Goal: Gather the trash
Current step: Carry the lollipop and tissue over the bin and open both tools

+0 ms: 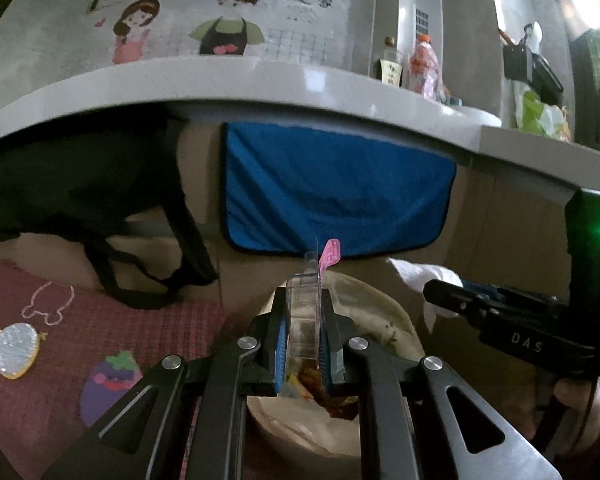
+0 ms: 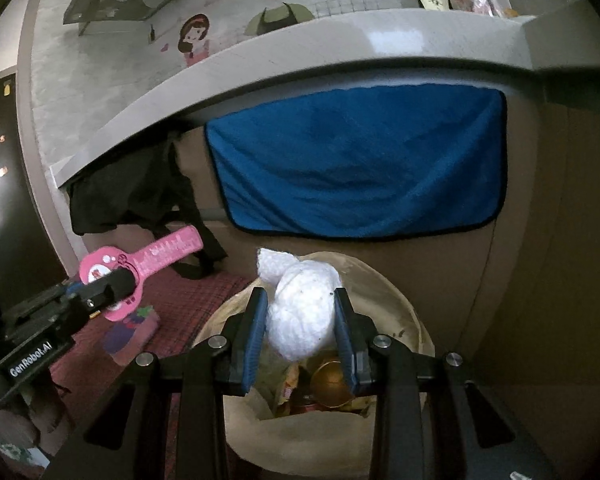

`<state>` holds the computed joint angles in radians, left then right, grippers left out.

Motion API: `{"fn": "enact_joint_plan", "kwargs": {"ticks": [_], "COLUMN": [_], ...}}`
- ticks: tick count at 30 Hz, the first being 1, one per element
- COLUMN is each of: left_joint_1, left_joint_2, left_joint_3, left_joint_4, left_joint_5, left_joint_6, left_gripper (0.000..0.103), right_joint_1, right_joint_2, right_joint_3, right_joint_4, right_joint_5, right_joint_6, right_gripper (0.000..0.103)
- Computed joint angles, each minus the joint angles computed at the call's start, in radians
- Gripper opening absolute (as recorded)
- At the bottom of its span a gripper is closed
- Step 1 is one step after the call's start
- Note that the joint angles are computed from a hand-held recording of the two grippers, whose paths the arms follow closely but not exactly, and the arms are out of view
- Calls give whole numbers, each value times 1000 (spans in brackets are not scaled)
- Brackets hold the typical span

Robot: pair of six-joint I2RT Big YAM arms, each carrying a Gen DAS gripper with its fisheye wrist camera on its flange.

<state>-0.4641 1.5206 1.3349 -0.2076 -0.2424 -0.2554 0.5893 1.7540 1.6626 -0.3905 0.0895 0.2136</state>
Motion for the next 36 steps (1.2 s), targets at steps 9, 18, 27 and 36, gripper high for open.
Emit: {"fn": "enact_joint_plan", "kwargs": {"ticks": [9,18,27,36], "left_joint_1": [7,17,35,94], "left_joint_2": [75,140,176,150], "left_joint_3": [52,108,136,122], "left_joint_4": [-29,-64,-86,-115], "left_joint_5": [40,74,130,278], "left_joint_6": [-35,-50,-76,-135], "left_gripper": [14,14,14,61], "right_joint_1": [-32,-39,-49,-39], "right_joint_2": [26,59,98,106], "right_joint_3": [-1,20,58,58], "right_joint_4": [12,-6,-35,-55], "right_joint_5": [-33,-51,-60,-9], "right_joint_6": [39,46,60,92], "right_gripper": [30,31,33,65]}}
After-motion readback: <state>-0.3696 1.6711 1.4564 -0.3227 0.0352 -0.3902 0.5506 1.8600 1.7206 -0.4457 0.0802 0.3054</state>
